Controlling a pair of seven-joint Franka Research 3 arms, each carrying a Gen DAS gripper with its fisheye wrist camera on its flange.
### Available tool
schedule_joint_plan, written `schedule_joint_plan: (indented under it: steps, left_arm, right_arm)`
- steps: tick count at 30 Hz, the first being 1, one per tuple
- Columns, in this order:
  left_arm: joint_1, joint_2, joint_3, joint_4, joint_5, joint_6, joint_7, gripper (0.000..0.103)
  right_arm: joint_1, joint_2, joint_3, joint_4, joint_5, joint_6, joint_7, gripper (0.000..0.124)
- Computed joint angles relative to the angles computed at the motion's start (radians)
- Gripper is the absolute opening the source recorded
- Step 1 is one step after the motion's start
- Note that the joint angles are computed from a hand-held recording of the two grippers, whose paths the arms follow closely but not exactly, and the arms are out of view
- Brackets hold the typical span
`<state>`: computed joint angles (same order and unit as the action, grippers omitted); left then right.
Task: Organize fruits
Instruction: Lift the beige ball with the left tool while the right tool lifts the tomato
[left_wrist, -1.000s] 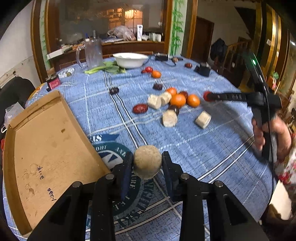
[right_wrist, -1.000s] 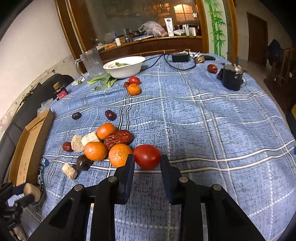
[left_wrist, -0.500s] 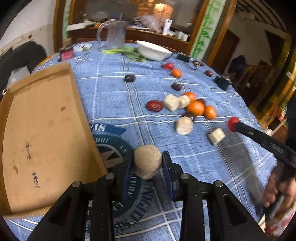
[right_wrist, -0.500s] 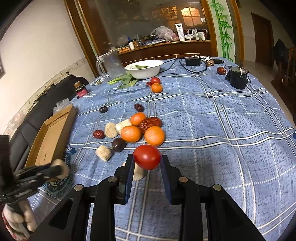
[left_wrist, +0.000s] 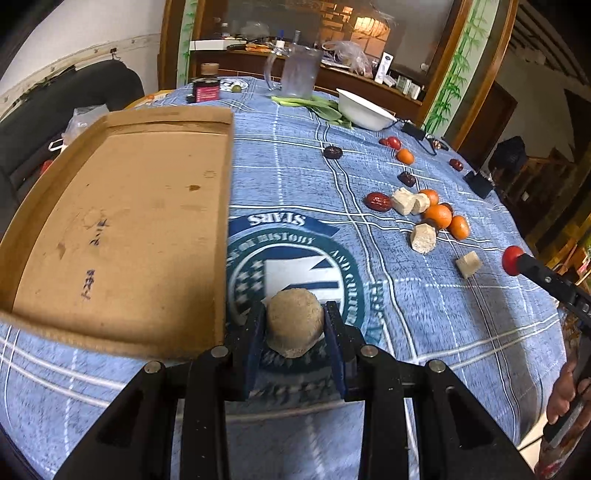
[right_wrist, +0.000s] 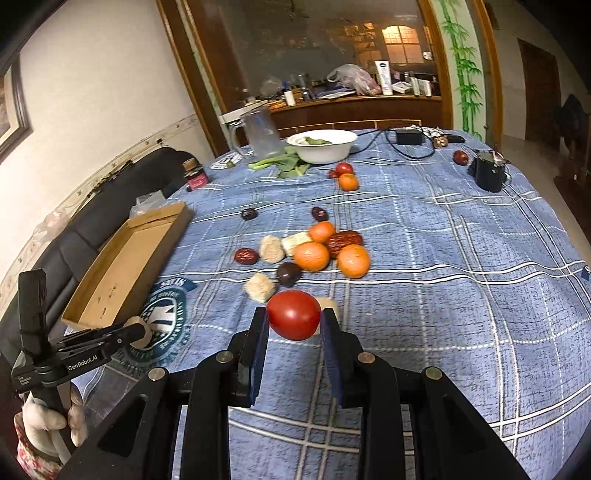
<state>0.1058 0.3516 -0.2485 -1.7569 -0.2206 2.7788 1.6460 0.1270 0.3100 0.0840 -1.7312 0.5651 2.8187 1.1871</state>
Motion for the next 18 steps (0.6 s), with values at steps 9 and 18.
schedule_joint_plan:
  steps: [9,18]
  left_arm:
    - [0.085,-0.119,-0.056,-0.099,-0.253,0.092,0.238,0.031]
    - [0.062,-0.108,-0.021,-0.086,-0.309,0.087,0.280,0.031]
  right_arm:
    - [0.053,0.054,0.018,0.111,-0.045,-0.066,-0.022,0.022]
    - [0.106,0.135,-0.087,0.138,-0.260,-0.070,0.174,0.022]
